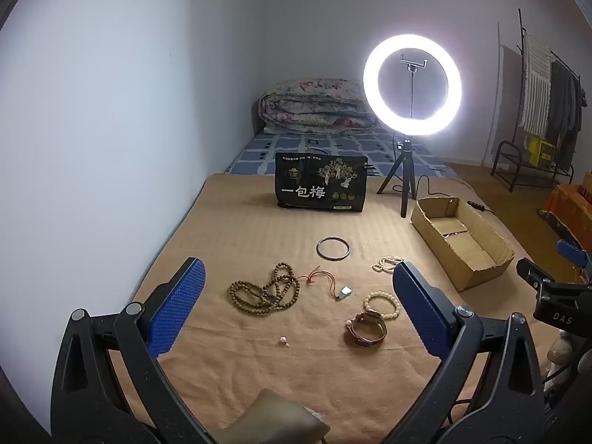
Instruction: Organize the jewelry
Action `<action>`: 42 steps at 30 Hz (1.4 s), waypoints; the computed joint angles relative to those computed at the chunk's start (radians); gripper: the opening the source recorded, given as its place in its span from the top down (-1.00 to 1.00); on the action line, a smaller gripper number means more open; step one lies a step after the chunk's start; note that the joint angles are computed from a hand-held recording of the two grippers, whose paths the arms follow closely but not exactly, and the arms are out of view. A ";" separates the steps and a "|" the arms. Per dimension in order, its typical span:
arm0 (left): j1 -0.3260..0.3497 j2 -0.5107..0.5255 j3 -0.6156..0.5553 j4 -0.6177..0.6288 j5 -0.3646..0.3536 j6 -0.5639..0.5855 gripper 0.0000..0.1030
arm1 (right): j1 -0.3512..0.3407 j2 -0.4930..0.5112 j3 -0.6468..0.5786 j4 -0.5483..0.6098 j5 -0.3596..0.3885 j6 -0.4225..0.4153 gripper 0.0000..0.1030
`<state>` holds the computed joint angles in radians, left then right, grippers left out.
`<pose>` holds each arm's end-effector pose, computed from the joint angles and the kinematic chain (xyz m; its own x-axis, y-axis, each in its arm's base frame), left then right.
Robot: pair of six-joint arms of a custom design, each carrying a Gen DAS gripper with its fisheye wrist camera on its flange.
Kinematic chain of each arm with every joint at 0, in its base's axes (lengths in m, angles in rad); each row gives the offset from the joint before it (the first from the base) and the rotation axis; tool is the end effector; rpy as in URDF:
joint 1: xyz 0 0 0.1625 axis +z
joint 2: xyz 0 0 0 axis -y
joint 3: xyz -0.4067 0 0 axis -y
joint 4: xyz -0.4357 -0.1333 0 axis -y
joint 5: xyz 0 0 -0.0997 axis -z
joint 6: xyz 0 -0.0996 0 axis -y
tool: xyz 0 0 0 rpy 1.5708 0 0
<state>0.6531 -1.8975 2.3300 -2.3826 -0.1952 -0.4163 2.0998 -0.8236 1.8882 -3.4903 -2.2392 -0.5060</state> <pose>-0.1494 -0.4052 0.3840 -0.6700 -0.2892 -0.6837 0.5104 0.4893 -0.7072 0.3707 -0.4923 0.1037 -0.6385 -0.2680 0.7215 -0.7325 0.4993 -0.4628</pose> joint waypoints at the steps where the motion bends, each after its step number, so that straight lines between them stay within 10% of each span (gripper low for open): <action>1: -0.001 -0.001 0.000 0.010 0.000 -0.008 -1.00 | 0.001 0.001 -0.001 0.003 0.000 0.006 -0.99; 42: -0.002 0.056 -0.003 -0.244 0.024 0.179 -1.00 | -0.005 -0.007 0.001 0.037 0.003 0.054 -0.99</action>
